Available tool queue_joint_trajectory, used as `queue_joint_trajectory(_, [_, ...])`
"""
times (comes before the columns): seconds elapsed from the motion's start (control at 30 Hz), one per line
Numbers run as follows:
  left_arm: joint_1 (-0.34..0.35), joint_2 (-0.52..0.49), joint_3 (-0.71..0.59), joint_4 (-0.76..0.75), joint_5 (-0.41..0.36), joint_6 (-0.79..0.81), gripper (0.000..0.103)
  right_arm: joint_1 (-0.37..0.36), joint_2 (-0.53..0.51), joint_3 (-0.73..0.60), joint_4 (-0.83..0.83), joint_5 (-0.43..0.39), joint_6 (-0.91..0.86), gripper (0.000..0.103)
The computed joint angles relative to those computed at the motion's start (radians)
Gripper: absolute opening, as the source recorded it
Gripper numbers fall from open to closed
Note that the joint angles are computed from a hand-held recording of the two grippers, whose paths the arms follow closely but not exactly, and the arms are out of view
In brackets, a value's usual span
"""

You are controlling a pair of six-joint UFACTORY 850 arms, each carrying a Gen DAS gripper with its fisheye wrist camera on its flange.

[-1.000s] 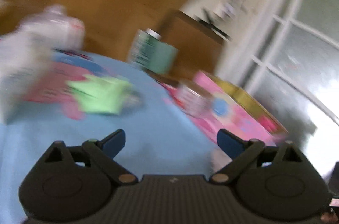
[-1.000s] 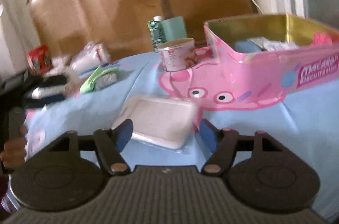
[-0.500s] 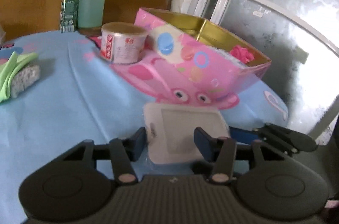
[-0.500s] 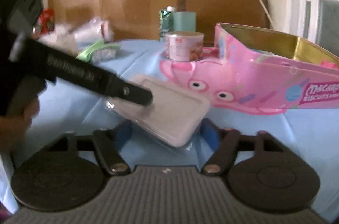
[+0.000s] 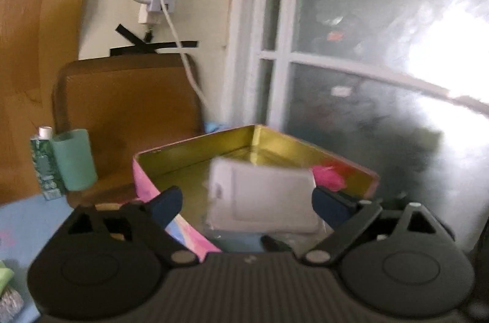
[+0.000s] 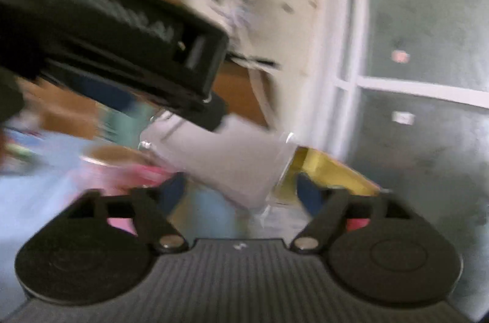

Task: Organize soft objects
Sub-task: 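Carry the clear tray into the pink tin box and open the left gripper, then grasp the green fuzzy cloth with the right gripper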

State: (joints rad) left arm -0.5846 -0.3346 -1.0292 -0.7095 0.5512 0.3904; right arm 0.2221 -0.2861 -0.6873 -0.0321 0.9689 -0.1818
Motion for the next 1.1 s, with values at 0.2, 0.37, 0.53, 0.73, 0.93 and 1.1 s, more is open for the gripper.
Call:
queue_joint_trajectory(0.2, [0.003, 0.016, 0.073, 0.025, 0.019, -0.103, 0.095, -0.067, 0.003, 0.018, -0.083, 0.004, 0.203, 0.087])
queue_joint_trajectory(0.37, [0.015, 0.08, 0.187, 0.008, 0.055, -0.145, 0.095, -0.075, 0.04, 0.073, -0.122, 0.036, 0.321, 0.087])
queue_joint_trajectory(0.53, [0.025, 0.16, 0.314, -0.086, 0.094, -0.137, 0.095, -0.044, 0.063, 0.105, -0.164, 0.056, 0.362, 0.087])
queue_joint_trajectory(0.73, [0.056, 0.297, 0.51, -0.247, 0.171, -0.142, 0.095, 0.024, 0.067, 0.094, -0.287, -0.014, 0.402, 0.087])
queue_joint_trajectory(0.93, [0.126, 0.377, 0.621, -0.483, 0.273, -0.058, 0.095, 0.128, 0.054, 0.029, -0.405, -0.121, 0.423, 0.085])
queue_joint_trajectory(1.1, [0.174, 0.452, 0.72, -0.391, 0.32, -0.327, 0.095, 0.245, -0.006, -0.109, -0.489, -0.241, 0.466, 0.079])
